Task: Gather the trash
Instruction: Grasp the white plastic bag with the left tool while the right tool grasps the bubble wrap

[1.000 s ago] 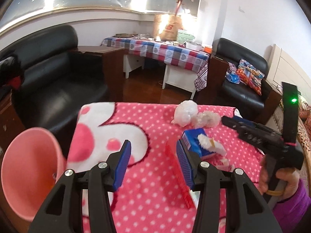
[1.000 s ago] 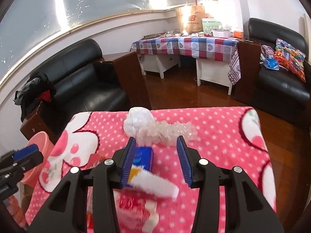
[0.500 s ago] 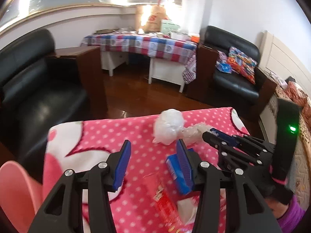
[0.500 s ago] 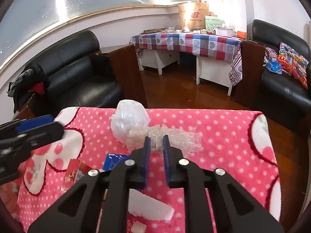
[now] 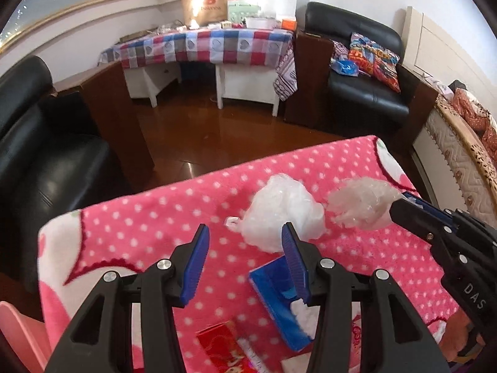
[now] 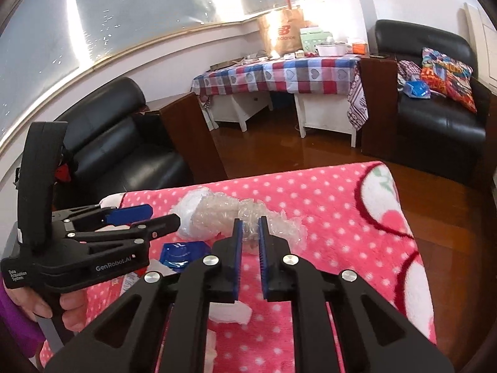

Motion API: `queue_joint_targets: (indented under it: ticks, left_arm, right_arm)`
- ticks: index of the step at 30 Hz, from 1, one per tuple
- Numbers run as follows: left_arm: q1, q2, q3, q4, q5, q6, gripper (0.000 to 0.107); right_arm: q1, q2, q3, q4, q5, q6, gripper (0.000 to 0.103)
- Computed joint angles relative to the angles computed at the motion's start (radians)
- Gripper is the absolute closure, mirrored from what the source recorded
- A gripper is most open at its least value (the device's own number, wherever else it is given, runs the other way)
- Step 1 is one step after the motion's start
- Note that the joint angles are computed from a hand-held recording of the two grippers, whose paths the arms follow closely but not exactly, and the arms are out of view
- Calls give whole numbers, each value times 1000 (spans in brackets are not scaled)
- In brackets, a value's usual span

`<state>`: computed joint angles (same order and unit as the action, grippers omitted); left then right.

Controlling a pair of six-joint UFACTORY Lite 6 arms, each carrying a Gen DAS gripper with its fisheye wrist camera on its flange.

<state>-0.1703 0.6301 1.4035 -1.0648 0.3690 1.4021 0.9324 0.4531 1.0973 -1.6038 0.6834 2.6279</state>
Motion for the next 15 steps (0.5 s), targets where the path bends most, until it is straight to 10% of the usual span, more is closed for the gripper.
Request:
queue_joint_targets:
  ticks: [6, 15]
  left_arm:
    - [-32, 34, 22, -1, 22, 3, 63]
    - [-29, -3, -36, -173, 36, 153, 103]
  right_arm:
    - [-9, -10, -38, -58, 4, 82, 93]
    - [-17, -35, -84, -105, 10, 144, 93]
